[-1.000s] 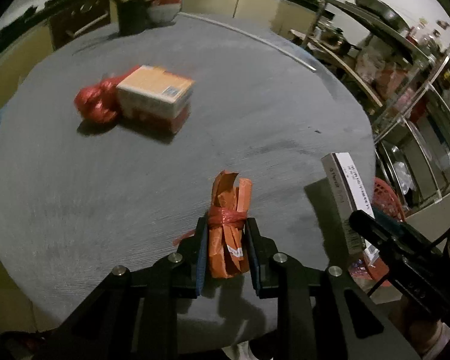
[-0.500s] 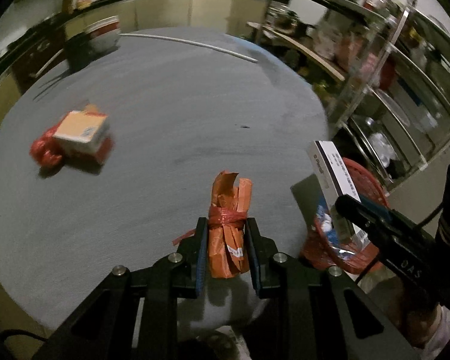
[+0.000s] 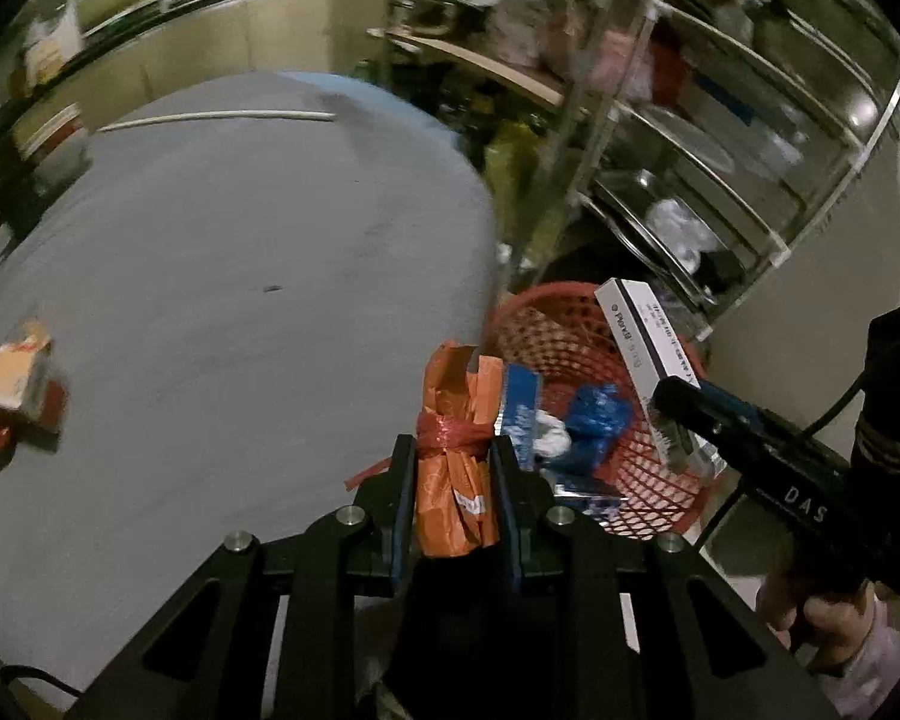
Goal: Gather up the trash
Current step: 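Lower both items into the red basket and open both tools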
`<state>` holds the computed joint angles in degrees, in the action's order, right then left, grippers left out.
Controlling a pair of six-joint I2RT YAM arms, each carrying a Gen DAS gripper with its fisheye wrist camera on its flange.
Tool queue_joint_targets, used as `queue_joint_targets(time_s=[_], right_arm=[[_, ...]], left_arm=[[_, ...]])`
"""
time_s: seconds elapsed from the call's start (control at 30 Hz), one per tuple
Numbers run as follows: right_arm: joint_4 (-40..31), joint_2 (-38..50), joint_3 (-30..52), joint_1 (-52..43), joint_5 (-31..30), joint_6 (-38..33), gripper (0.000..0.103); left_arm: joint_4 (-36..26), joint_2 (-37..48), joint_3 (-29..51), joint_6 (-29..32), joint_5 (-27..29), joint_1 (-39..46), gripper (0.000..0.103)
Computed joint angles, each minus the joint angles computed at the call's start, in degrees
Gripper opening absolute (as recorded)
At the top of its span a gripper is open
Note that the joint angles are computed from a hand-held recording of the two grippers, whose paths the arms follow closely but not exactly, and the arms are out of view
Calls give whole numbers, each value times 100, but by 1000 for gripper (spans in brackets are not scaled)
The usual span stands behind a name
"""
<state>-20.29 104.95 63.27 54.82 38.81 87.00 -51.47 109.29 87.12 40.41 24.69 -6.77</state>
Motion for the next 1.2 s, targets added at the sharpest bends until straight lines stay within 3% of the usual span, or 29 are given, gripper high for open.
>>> queue_joint_targets(time_s=[0.23, 0.43, 0.53, 0.57, 0.6, 0.73, 0.87, 1.2], right_arm=[[-331, -605, -934, 250, 176, 1175, 48], [-299, -856, -1383, 284, 181, 1641, 48], [-115, -961, -1595, 209, 12, 1822, 54], [0, -1024, -1711, 169, -100, 1914, 58], [86, -1080, -1815, 144, -177, 1992, 64], [66, -1202, -1966, 224, -60, 2248, 64], [-63, -1188, -1832, 249, 79, 2176, 64], [110, -544, -801, 41, -94, 993, 64]], left_arm=[[74, -153, -324, -109, -112, -613, 25], [-104, 63, -260, -313, -130, -1063, 26], [-142, 77, -323, -309, -149, -1165, 43], [-113, 61, -356, -297, -128, -1165, 54], [8, -38, -466, -274, -98, -1124, 58], [14, -76, -418, -167, -59, -935, 58], [-18, -15, -309, -148, -87, -615, 58], [593, -108, -334, -143, -190, 679, 61]])
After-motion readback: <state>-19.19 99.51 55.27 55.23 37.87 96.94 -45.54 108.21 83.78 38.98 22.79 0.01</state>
